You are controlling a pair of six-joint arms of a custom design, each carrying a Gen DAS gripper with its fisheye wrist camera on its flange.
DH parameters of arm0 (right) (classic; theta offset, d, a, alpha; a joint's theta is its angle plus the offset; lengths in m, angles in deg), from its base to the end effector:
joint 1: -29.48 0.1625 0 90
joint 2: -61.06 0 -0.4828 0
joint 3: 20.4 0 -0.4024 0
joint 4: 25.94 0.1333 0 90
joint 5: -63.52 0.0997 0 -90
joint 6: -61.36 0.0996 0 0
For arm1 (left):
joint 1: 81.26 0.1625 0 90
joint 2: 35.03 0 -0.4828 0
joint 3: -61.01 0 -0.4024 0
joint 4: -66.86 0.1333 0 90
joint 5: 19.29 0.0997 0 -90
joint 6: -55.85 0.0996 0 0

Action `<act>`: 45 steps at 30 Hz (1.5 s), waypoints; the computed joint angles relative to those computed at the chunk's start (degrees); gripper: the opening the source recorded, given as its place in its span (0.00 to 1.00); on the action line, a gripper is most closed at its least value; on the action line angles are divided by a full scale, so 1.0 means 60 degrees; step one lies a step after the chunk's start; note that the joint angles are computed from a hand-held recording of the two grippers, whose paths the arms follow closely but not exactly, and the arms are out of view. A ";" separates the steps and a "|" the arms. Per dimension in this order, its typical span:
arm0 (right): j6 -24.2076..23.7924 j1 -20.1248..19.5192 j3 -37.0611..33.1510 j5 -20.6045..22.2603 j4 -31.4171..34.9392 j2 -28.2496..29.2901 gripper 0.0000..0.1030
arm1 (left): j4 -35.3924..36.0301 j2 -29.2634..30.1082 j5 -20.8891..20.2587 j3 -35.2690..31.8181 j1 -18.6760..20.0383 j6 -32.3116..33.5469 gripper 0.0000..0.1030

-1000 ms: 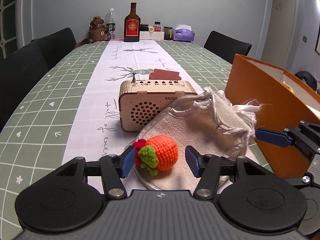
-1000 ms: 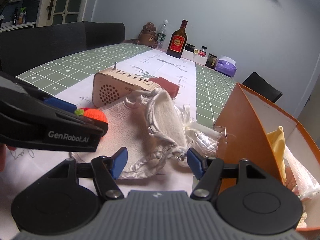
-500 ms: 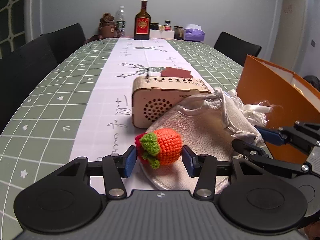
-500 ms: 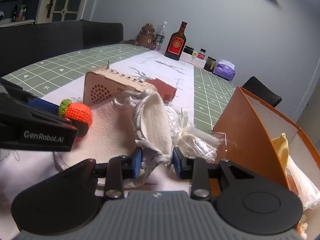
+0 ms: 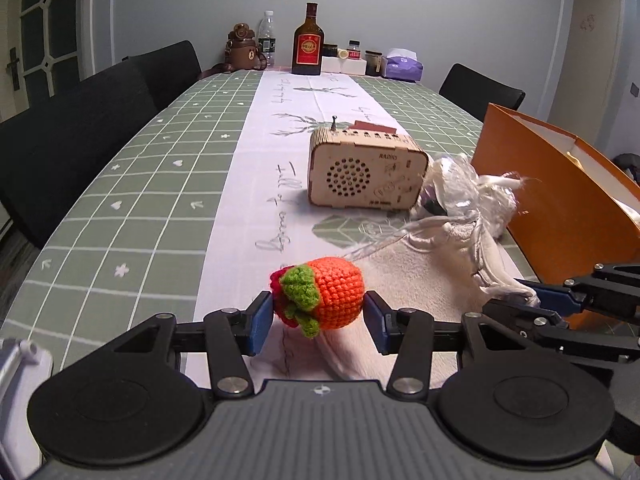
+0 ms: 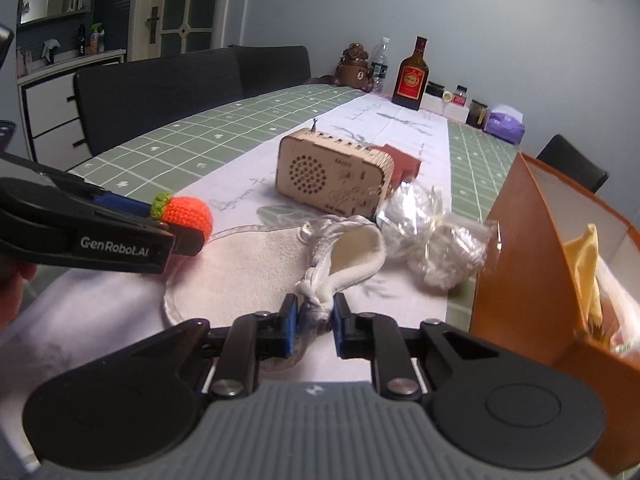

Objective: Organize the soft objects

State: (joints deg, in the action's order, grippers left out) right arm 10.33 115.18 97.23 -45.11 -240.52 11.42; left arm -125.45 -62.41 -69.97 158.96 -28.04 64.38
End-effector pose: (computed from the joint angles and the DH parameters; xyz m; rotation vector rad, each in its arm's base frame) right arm 0.0564 -0.6031 0.1886 0.7124 -2.1518 0.9046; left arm -0.2546 -0.6686 -0.0080 0.7184 2.3712 -0.8945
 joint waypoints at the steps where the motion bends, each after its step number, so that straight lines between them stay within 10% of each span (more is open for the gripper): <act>1: 0.0047 -0.0019 0.0154 -0.0005 0.0006 -0.0097 0.16 | -0.0043 -0.0049 -0.0028 0.0120 -0.0024 -0.0051 0.54; 14: 0.0073 -0.0173 0.0568 -0.0187 -0.0743 -0.0253 0.15 | -0.0015 -0.0184 -0.0214 0.0806 -0.0106 -0.0379 0.54; 22: 0.1012 -0.0257 0.0488 0.1267 0.1280 -0.0627 0.13 | 0.0036 -0.0395 -0.0869 0.0935 0.0114 -0.0763 0.54; 34: 0.0520 -0.0135 0.0253 0.0886 0.2066 -0.0275 0.14 | -0.0163 -0.0668 -0.0957 0.1168 0.0104 -0.1103 0.54; 45: 0.0488 -0.0275 0.0235 0.1437 0.3354 -0.0737 0.43 | 0.0440 -0.0600 -0.1745 0.0766 0.0020 -0.0748 0.54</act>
